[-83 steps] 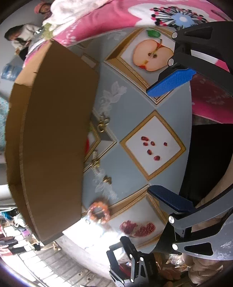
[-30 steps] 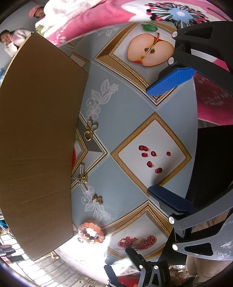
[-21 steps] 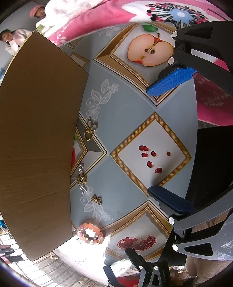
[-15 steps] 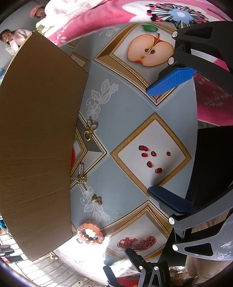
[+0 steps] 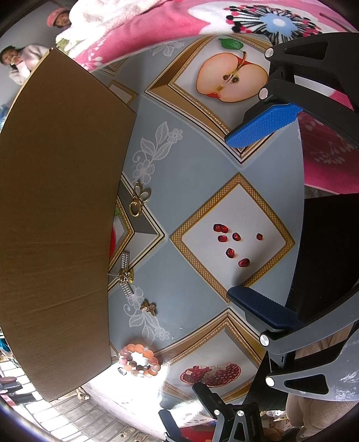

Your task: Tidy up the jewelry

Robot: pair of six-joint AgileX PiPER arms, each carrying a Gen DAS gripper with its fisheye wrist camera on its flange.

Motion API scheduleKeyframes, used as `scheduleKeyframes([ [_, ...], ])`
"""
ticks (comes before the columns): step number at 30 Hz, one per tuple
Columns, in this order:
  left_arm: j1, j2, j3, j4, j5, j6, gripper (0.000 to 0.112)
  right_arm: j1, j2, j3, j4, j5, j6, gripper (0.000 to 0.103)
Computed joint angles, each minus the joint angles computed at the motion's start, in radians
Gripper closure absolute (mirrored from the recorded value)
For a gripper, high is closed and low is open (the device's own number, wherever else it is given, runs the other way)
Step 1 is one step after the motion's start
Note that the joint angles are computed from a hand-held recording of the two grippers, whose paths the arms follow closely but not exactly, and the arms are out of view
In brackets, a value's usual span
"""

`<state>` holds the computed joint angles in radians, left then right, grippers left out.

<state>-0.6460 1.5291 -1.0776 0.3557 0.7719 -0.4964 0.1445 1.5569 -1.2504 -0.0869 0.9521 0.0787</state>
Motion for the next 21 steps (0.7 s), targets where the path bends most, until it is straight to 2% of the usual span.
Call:
scheduleKeyframes([
  [21,-0.002,0.000,0.000,0.002,0.000,-0.002,0.013,0.008,0.001,0.001,-0.007,-0.002,0.012,0.007],
])
